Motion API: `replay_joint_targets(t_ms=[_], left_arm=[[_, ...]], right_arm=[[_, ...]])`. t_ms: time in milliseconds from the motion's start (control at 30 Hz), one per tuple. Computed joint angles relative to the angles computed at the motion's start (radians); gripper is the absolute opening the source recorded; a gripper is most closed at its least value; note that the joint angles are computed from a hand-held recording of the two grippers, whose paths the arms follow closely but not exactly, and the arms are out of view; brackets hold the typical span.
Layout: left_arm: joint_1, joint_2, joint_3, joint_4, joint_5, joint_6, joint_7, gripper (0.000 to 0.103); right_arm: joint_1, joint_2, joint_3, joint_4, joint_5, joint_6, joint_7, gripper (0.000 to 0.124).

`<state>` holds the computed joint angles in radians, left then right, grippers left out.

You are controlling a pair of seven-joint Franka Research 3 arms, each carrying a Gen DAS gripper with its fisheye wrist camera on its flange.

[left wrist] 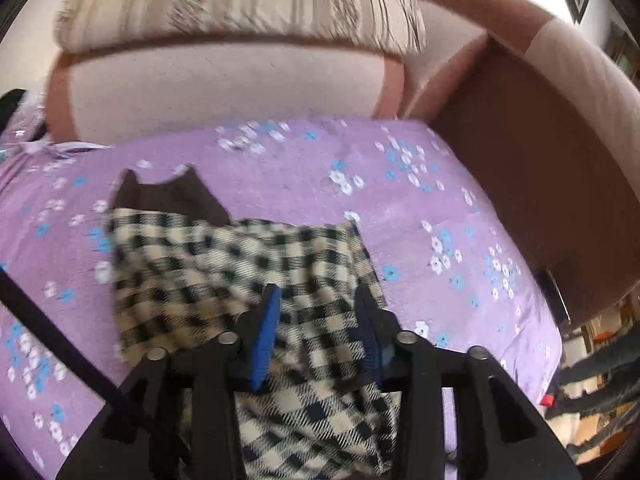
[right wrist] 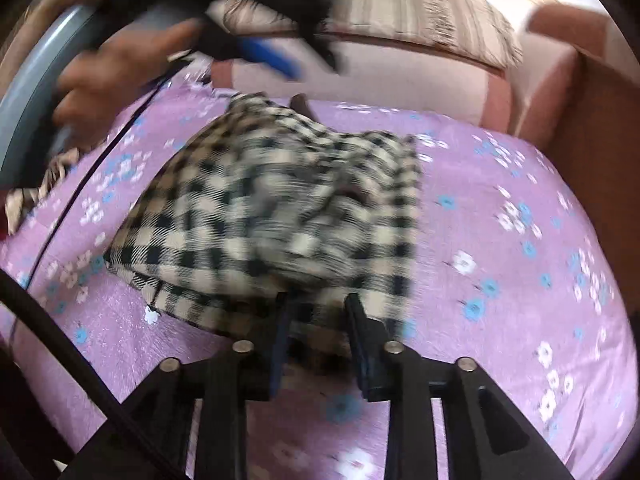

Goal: Fold large clothes
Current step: 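Fold the lifted coat half over onto the other half with the right gripper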

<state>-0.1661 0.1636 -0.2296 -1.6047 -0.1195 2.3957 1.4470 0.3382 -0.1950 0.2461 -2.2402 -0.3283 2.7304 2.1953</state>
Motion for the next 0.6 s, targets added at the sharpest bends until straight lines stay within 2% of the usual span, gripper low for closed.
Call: replay_joint_targets(t_ms=[67,100,167,200,233,267,300,367,400,433,467,500,567,600], left_arm=[[-0.002,-0.1,0.024,-0.123,0.088,0.071,-0.063,0.054],[-0.004,-0.133,0.03,-0.166,0.136,0.093,-0.103,0.055],[0.007,-0.233,0.044,-0.294,0.233,0.136,-0.189,0.055],[0.015,-0.276,0.049,-0.352,0.263,0.143,-0.225,0.055],[0.02,-0.306,0.057,-0.39,0.26,0.147,-0.231,0.055],[0.024,-0.345,0.067,-0.445,0.247,0.154,-0.246,0.055],[0.026,-0.376,0.076,-0.491,0.228,0.156,-0.256,0.056],[0.027,-0.409,0.086,-0.545,0.215,0.157,-0.261,0.055],[0.032,-0.426,0.084,-0.573,0.229,0.162,-0.271,0.056],[0.036,-0.436,0.079,-0.591,0.248,0.167,-0.282,0.056],[0.036,-0.441,0.073,-0.603,0.262,0.173,-0.292,0.055],[0.035,-0.439,0.068,-0.609,0.274,0.182,-0.301,0.055],[0.028,-0.447,0.066,-0.633,0.287,0.199,-0.304,0.056],[0.025,-0.445,0.064,-0.636,0.292,0.203,-0.308,0.056]], right_arm=[[-0.009,-0.043,-0.032,-0.041,0.058,0.056,0.005,0.044],[-0.012,-0.049,-0.049,-0.046,0.105,0.087,-0.002,0.047],[0.044,-0.019,-0.126,-0.02,0.306,0.155,-0.123,0.053],[0.078,0.011,-0.154,0.014,0.466,0.168,-0.245,0.056],[0.147,0.039,-0.215,0.046,0.618,0.165,-0.368,0.061],[0.181,0.08,-0.255,0.094,0.701,0.152,-0.434,0.061],[0.181,0.118,-0.264,0.134,0.713,0.142,-0.444,0.061],[0.139,0.19,-0.229,0.212,0.796,0.12,-0.492,0.06],[0.131,0.21,-0.214,0.231,0.912,0.137,-0.568,0.06],[0.12,0.223,-0.192,0.249,1.082,0.151,-0.696,0.06],[0.092,0.244,-0.154,0.284,1.201,0.142,-0.793,0.06],[0.093,0.269,-0.151,0.319,1.25,0.129,-0.842,0.06],[0.069,0.345,-0.127,0.419,1.215,0.041,-0.855,0.061],[0.072,0.372,-0.131,0.441,1.128,0.021,-0.784,0.061]])
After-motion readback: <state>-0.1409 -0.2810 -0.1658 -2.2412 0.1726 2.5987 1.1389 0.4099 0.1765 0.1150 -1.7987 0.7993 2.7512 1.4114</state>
